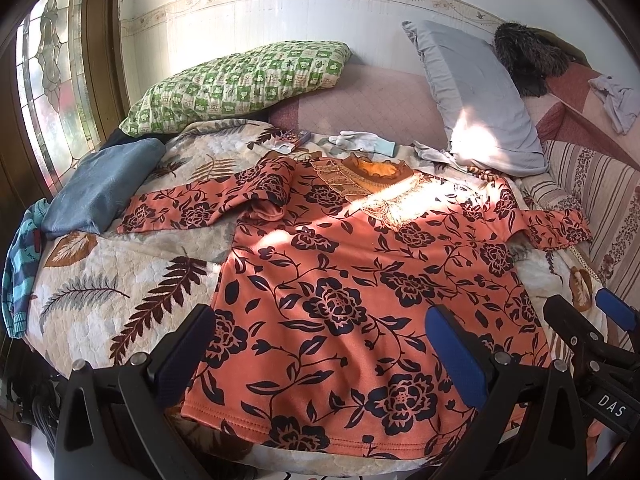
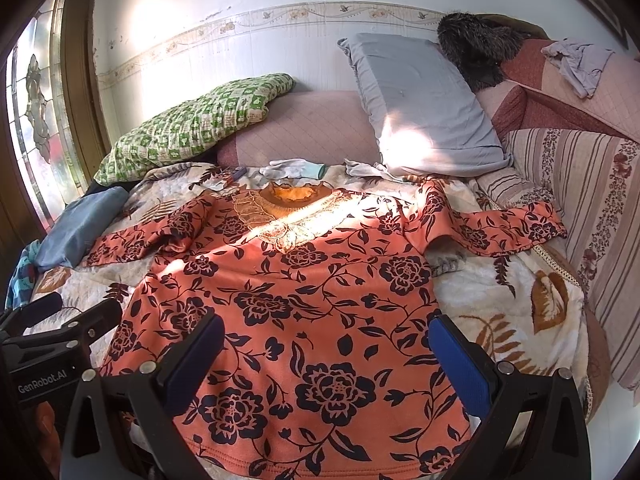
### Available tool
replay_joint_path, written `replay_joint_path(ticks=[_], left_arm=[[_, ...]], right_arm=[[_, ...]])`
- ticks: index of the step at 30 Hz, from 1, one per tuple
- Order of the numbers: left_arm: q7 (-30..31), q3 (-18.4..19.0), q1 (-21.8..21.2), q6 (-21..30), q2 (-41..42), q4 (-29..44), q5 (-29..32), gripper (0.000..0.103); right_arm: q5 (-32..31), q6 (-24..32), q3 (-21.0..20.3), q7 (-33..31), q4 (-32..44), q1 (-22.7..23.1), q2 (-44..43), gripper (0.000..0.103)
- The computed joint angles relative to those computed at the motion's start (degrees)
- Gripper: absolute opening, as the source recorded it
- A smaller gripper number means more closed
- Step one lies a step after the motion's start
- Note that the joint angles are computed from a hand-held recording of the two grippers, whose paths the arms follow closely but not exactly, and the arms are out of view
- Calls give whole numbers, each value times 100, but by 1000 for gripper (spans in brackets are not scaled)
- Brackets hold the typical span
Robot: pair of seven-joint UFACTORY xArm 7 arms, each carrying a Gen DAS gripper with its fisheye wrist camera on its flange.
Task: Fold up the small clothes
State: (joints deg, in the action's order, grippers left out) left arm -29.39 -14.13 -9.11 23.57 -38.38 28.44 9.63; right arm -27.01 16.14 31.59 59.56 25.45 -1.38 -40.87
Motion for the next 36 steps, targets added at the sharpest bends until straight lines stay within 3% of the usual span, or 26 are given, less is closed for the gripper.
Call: replay_joint_path(ticks=[4,9,12,15,18,21,23,26,28,31,33,34,36], left_arm=[[306,540,-201,123,51,-153,-372,103],[413,1075,124,689,377,-356,-830,103],[533,1148,352,682,510,-520,-894,103],[645,1195,410,732,657,-563,-999,103],[847,1300,341,793,852,-546,-1212,103],[1084,1415,233,1167,1147,-384,-1499,103],[1269,1482,191,1146,1209,-417,-1730,103],[1491,1580,123,790,928,-635,-2097,102],[1632,1631,85,675,794,-678,-2248,94],[1536,1524,237,866,957,-554,-2176,74],[1271,1288,491,954,1050,-515,-1825,52],[1193,1242,553,974,987,-540,-1716,47],[1251,1363,520,995,833,-589,-1753,12]], right_arm=[[478,257,-884,-606,-152,733,123,103],[1880,1061,-2786,-1885,-615,1523,95,103],[2164,750,-3311,-2404,-929,1173,242,103],[2920,425,-4121,-3143,-1068,1545,553,103],[3696,640,-4776,-3814,-1037,2058,712,103],[4119,1016,-4801,-4034,-1040,2131,751,102],[4383,993,-4805,-4256,-1162,2157,697,94],[4711,980,-4749,-4499,-1296,2093,573,66],[4879,1039,-4698,-4664,-1305,2033,551,51],[5068,1116,-4582,-4873,-1269,1869,639,39],[5248,1136,-4546,-5054,-1242,1800,698,35],[5270,1168,-4457,-5098,-1230,1718,703,25],[5292,1260,-4250,-5161,-1248,1525,612,12]])
